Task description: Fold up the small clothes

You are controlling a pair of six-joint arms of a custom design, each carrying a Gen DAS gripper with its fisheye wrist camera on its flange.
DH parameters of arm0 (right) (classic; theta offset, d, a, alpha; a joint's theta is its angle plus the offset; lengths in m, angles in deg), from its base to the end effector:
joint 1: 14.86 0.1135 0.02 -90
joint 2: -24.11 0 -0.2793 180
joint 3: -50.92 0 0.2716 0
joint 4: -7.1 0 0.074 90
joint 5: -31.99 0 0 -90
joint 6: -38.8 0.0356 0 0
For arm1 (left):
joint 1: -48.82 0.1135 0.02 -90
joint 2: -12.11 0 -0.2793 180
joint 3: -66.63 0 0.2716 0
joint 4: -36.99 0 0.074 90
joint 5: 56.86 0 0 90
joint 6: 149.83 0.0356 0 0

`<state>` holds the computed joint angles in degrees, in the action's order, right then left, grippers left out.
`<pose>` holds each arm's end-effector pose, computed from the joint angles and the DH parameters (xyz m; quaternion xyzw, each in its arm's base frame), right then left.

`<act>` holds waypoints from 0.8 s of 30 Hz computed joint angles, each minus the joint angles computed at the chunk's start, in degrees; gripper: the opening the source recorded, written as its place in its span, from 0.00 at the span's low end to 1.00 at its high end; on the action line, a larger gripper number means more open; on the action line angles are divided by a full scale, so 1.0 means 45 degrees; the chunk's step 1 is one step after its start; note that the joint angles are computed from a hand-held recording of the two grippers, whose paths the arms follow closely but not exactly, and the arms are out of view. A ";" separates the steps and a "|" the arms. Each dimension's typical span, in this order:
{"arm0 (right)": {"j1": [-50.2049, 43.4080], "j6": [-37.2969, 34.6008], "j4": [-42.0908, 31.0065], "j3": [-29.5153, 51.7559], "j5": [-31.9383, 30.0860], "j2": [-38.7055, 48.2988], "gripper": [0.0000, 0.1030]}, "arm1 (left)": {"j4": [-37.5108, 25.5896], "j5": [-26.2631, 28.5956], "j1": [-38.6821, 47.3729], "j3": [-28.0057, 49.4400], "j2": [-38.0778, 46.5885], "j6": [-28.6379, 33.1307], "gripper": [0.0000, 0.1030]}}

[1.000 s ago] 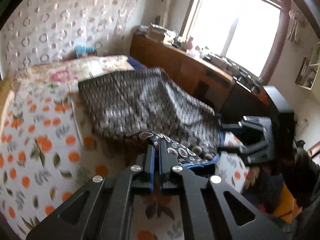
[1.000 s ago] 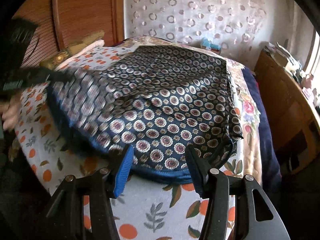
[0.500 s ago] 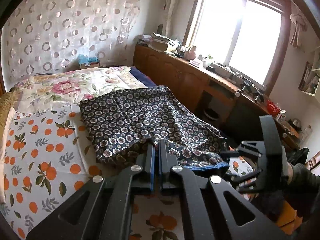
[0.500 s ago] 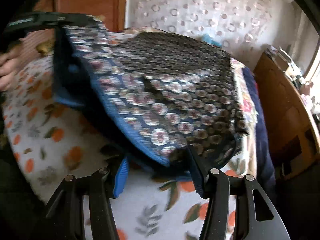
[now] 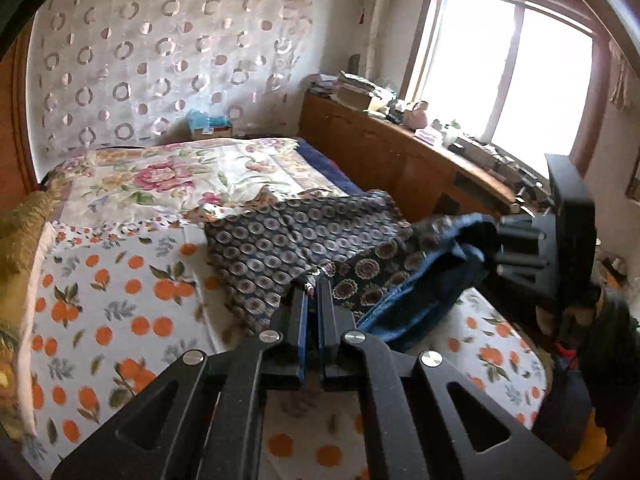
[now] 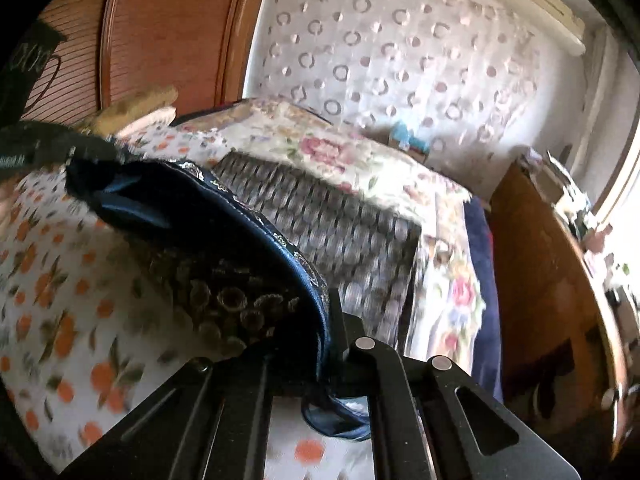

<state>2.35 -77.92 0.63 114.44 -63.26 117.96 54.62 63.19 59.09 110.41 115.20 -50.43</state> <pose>0.3437 0.1099 0.1895 -0.3531 0.8207 0.0037 0.4491 0.2985 0.0360 0.0823 0.0994 0.8820 -0.1655 0.4299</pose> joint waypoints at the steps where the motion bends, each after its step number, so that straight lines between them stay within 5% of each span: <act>1: 0.0032 -0.0026 0.0119 0.0350 -0.0037 0.0387 0.05 | -0.0175 -0.0080 0.0007 0.0323 0.0211 0.0004 0.03; 11: -0.0610 0.0132 0.0128 0.3864 -0.1096 0.4294 0.05 | -0.1852 -0.0712 0.0091 0.3456 0.2262 0.0065 0.05; 14: -0.0644 0.0269 -0.0322 0.5048 -0.1049 0.5238 0.05 | -0.1977 -0.0929 -0.0011 0.3799 0.2453 0.0364 0.22; 16: -0.0770 0.0199 -0.0802 0.5644 -0.1121 0.5643 0.05 | -0.1613 -0.1177 -0.0042 0.3797 0.2527 0.0358 0.49; 18: -0.0697 0.0200 -0.0978 0.6090 -0.0963 0.5960 0.05 | -0.1428 -0.1384 -0.0018 0.3818 0.2548 0.0324 0.59; 24: -0.0500 0.0670 -0.1535 0.7050 -0.0049 0.6271 0.05 | -0.2190 -0.1459 0.0272 0.4540 0.3128 0.0757 0.61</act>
